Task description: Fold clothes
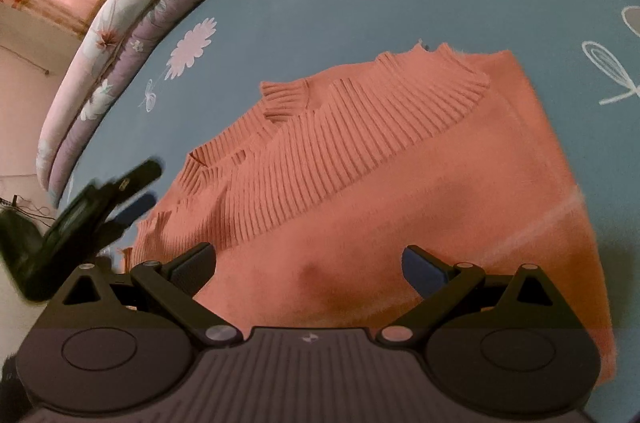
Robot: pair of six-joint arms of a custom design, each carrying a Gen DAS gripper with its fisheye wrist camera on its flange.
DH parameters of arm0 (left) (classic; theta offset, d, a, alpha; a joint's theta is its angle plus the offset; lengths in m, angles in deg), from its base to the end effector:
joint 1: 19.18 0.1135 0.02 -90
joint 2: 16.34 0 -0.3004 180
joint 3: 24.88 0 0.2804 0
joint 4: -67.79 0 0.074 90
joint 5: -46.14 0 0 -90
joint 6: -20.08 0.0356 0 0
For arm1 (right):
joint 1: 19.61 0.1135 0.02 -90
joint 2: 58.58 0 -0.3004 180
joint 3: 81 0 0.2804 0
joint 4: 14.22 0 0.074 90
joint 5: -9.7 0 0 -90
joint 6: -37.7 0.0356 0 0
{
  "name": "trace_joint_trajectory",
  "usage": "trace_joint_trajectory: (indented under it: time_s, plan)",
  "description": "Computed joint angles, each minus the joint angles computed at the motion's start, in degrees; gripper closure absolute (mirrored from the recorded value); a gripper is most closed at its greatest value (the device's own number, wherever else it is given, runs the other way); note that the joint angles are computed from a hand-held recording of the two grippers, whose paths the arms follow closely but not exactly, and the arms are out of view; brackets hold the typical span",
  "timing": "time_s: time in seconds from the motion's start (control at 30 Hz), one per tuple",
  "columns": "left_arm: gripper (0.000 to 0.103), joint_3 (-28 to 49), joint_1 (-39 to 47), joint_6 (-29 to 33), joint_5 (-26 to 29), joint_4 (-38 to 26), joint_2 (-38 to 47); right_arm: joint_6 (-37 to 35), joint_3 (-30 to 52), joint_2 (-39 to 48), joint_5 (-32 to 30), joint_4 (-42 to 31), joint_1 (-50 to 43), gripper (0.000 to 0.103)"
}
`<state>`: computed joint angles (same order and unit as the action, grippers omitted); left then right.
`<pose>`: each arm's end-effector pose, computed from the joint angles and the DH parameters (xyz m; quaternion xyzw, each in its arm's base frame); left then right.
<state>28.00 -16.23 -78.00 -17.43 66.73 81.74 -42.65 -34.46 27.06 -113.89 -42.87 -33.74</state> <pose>0.3334 0.0013 0.1355 -0.0021 0.9075 -0.2282 0.3528 0.2511 -0.0429 0.1403 0.1390 0.9307 0.2761 0.1957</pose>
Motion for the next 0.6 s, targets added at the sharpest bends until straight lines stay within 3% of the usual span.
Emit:
trace_joint_trajectory:
  time_s: [0.1,0.2,0.3,0.33,0.37,0.47,0.6]
  plan:
    - [0.001,4.3,0.8,3.3,-0.1,-1.6,2.9,-4.2,1.0,-0.2,0.7,-1.4,-0.5,0.004]
    - [0.001,13.5,4.6,12.1,5.0,-13.9,7.1,-12.9,4.2,0.2,4.3,-3.3,-0.1,0.007]
    - [0.005,22.8,5.8,25.5,3.5,-27.0,11.3,-19.3,7.9,1.7,6.3,-3.6,0.3,0.008]
    - [0.011,25.1,5.8,29.0,1.8,-29.5,12.4,-20.0,8.9,2.3,6.4,-3.6,0.5,0.008]
    - [0.023,27.0,5.8,31.2,0.0,-31.3,13.5,-20.4,9.9,3.0,6.2,-3.6,0.7,0.008]
    - [0.037,30.2,4.9,33.3,-3.2,-34.7,16.0,-20.2,10.9,4.5,5.0,-2.2,2.2,0.018]
    - [0.037,27.0,3.1,38.4,-4.9,-32.3,15.0,-20.5,12.2,6.3,5.3,-0.5,5.5,0.025]
